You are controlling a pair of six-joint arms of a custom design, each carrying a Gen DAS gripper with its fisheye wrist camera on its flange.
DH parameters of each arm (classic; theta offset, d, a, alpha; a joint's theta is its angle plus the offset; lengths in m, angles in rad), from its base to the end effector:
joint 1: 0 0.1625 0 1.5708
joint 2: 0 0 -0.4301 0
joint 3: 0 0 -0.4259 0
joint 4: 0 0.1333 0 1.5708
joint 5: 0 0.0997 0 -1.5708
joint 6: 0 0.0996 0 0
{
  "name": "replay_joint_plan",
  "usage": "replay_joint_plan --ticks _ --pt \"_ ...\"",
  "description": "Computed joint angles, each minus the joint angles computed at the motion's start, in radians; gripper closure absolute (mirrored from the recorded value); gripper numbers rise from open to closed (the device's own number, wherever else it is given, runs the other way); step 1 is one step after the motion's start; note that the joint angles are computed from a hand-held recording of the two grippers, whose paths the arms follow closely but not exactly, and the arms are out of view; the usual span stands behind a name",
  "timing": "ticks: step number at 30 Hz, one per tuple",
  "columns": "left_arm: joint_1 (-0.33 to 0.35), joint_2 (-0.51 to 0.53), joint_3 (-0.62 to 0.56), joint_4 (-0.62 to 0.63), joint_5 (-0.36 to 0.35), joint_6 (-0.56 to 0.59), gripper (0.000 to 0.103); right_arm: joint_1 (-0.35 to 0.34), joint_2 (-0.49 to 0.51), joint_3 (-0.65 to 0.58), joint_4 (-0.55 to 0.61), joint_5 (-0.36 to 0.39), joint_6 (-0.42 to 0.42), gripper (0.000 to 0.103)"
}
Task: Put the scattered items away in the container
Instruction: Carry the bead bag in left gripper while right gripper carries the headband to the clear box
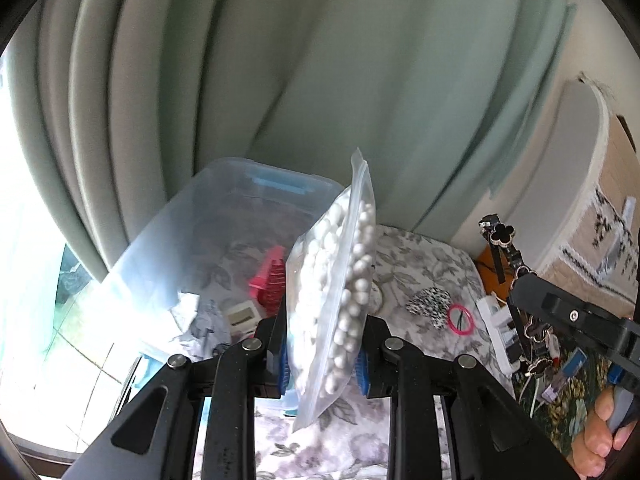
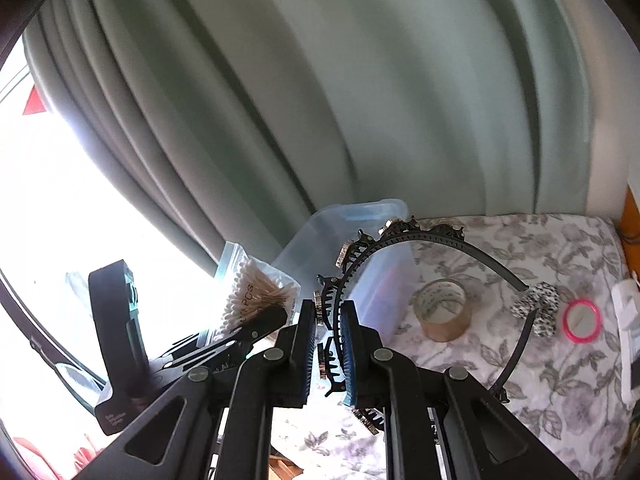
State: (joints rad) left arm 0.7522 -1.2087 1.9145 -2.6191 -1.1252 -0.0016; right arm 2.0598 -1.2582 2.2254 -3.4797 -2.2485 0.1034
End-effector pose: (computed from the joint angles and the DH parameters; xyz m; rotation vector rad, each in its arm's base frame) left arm -0.3181 -0.5390 0.2373 1.0068 2.6009 -0.6937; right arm 0.2953 -0.4041 0.2561 0.0373 -2.4415 1.4174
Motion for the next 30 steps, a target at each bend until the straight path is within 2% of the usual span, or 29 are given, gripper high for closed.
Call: replay_joint_plan --ticks 30 --pt "0.142 0.002 -0.064 0.016 0.035 -0.059 0.077 -0.053 0.206 -0.260 0.279 0.141 -0.076 0.089"
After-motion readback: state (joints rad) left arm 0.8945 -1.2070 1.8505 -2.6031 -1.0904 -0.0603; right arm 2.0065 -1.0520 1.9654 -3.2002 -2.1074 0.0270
